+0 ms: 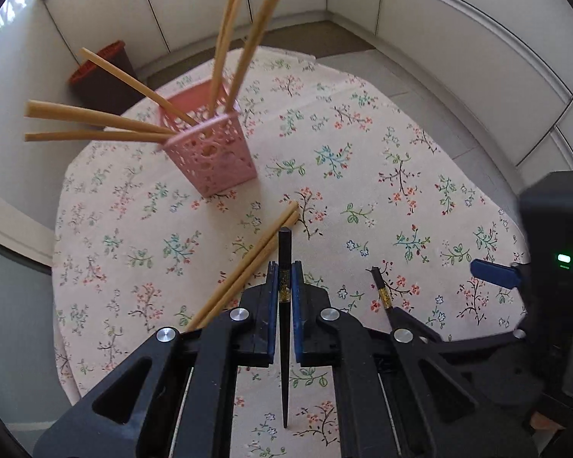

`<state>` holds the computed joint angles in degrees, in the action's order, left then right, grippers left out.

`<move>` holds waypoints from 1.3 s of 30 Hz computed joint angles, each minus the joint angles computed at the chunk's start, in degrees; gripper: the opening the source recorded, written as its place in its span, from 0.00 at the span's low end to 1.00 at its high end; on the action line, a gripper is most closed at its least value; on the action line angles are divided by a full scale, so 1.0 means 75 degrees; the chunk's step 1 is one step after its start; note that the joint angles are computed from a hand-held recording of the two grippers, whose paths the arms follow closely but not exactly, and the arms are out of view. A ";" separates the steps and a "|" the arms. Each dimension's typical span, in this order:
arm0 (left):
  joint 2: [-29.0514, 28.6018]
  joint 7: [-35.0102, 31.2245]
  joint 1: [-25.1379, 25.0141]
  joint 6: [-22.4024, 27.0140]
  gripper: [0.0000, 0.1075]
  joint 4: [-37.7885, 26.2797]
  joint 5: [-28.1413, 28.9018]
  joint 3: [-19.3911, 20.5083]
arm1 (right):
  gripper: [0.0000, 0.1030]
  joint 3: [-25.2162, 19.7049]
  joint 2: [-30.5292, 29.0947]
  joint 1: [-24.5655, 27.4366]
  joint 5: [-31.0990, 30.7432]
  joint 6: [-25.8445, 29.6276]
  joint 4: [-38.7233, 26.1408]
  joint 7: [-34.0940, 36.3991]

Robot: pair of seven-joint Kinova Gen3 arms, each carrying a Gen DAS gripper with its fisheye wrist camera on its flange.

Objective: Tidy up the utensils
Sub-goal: 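Carry the black chopsticks over the pink holder and release them into it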

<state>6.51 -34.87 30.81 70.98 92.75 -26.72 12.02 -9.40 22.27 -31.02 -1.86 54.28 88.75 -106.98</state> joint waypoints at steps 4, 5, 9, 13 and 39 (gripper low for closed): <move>-0.0391 0.0588 0.0244 0.0338 0.05 0.0000 -0.0715 0.0143 | 0.60 -0.0098 0.0692 -0.0057 -0.0303 0.0596 -0.0638 -0.0046; -0.0415 0.0638 0.0207 0.0349 0.05 -0.0033 -0.0799 0.0165 | 0.59 0.0002 0.0656 -0.0213 -0.0206 0.0542 -0.0656 -0.0149; -0.0651 0.0886 0.0131 0.0452 0.05 0.0064 -0.0938 0.0309 | 0.12 -0.0030 0.0609 -0.0388 -0.0038 0.0474 -0.0647 -0.0176; -0.0761 0.1142 0.0116 0.0537 0.05 0.0126 -0.1138 0.0498 | 0.07 -0.0110 0.0466 -0.0175 -0.0409 0.0329 -0.0471 -0.0160; -0.1022 0.2046 0.0507 0.1259 0.05 -0.0396 -0.2473 0.1092 | 0.07 -0.0160 -0.2729 0.0973 -0.1868 -0.1576 0.0203 0.2193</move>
